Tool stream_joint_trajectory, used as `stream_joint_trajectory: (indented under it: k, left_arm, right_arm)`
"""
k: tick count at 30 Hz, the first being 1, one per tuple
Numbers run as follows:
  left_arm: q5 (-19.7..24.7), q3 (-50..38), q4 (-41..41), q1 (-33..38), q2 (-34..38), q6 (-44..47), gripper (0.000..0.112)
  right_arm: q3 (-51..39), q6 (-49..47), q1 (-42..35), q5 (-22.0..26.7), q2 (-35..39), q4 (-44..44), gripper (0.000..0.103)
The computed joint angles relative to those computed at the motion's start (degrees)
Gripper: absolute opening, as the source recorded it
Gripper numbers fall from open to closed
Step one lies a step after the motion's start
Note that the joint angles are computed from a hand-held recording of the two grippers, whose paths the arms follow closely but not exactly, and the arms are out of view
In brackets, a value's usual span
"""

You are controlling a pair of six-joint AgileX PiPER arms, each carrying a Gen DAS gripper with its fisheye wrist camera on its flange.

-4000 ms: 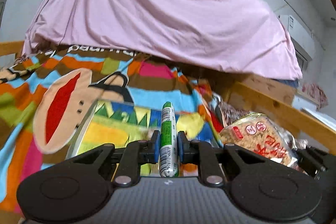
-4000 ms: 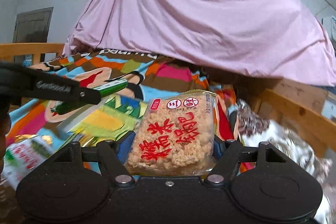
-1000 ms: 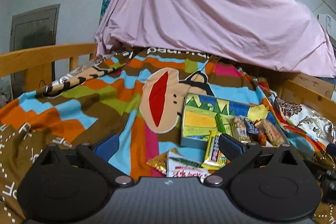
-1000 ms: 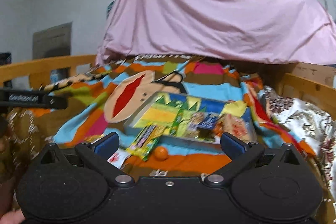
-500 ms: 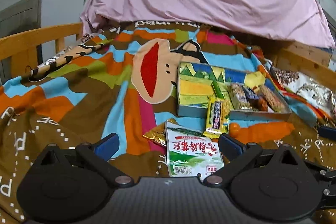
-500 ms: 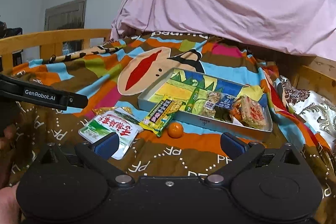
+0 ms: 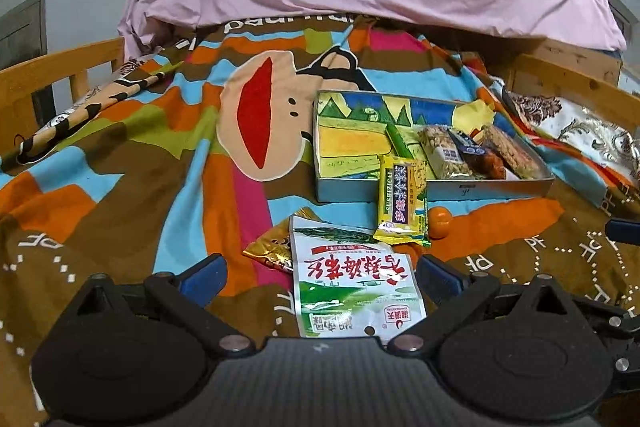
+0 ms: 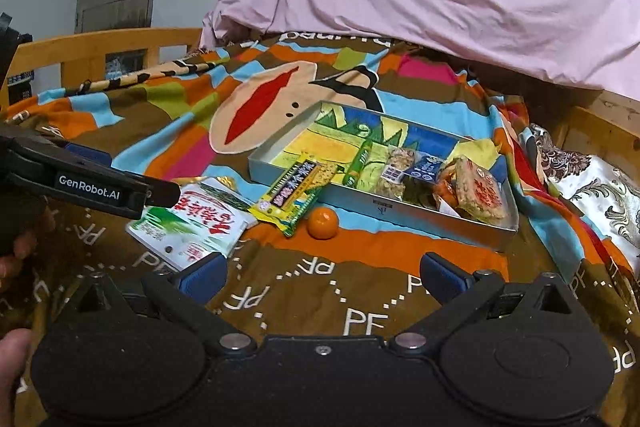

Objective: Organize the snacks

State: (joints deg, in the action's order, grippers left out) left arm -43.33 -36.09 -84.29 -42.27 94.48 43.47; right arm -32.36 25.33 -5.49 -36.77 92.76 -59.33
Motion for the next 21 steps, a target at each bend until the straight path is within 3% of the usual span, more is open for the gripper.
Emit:
stream_joint_trajectory:
  k: [11,21]
  left_arm:
    - [4.84,-6.93,3.84,4.90,7.56,1.86,0.102]
    - [11.12,-11.81,2.46,9.41,11.16,8.75,0.102]
  right_arm:
    - [-7.28,-11.60,2.97,2.18,7.89,11.87,0.102]
    - [-18.81,-8.17,5.77,5.40,17.47,8.64,0.102]
